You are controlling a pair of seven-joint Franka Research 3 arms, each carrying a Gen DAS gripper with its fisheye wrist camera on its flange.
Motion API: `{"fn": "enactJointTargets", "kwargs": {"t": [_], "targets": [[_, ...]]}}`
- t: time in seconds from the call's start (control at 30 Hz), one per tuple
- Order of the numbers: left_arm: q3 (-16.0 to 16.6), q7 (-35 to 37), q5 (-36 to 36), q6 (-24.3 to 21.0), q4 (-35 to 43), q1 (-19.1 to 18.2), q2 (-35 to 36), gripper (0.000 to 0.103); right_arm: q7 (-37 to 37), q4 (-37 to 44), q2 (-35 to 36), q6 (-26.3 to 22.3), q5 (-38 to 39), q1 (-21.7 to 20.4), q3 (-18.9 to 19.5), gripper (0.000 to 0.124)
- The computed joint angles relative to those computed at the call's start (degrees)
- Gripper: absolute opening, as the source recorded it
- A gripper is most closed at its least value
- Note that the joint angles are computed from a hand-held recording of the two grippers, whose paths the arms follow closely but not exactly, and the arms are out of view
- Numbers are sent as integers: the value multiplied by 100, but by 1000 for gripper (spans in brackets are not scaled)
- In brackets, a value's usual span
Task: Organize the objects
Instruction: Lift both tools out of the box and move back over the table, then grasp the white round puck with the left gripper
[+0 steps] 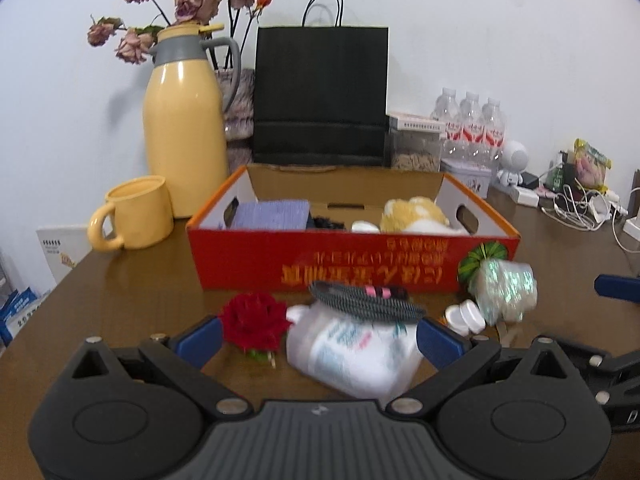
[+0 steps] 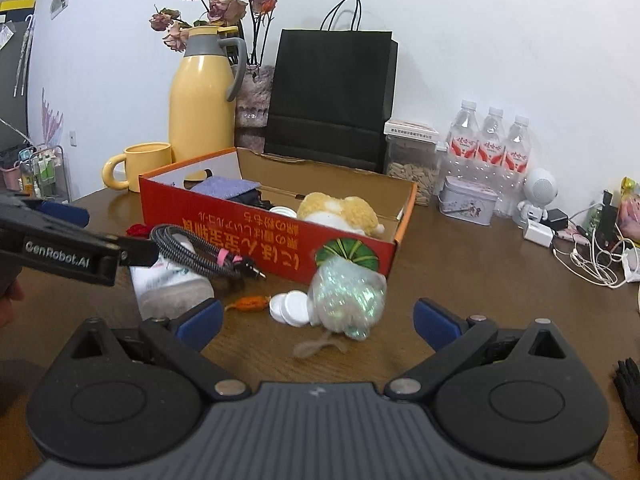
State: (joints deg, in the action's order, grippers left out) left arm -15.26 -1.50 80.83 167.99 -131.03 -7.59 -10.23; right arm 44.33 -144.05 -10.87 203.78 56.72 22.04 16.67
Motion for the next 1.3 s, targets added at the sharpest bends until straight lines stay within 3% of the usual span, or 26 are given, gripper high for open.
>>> {"fn": "enactJointTargets", "kwargs": {"t": [0.3,0.67,0.8,0.87,1.03,1.17,1.2,1.23,1.3], "targets": [[-149,703,-1068,-198,-448,-165,-235,103,-295,-388,-384,-332,188,-402,263,103],[-354,1526,-2211,-593,-582,-467,-97,103,763,-769,-561,-770,-918,-527,-60,103],[-471,986,-1728,-643,-643,-401,-130,103,1076,-771,-537,-903,-1134,-722,10,103],[-469,837,-1612,-659,-675,-413,-160,103,1181,-751,-519,-1007,-1190,-964,209,103],[-389,985,-1769,-671,-725,-491,-217,103,1474,-691,-558,-1332,-1320,-2193,1351,103],[-370,1167,-1914,-580,-790,-477,-275,103,1769,-657,-594,-1636,-1608,-2418,1452,103],[-397,1138,-1861,-571,-808,-454,-296,102,1969,-649,-577,-1733,-1805,-2352,1316,103],[-413,1090,-1771,-504,-836,-425,-324,97,1832,-595,-525,-1803,-1601,-2086,1041,103],[-458,951,-1580,-397,-893,-365,-425,71,1978,-615,-523,-1790,-1698,-1999,925,103]]}}
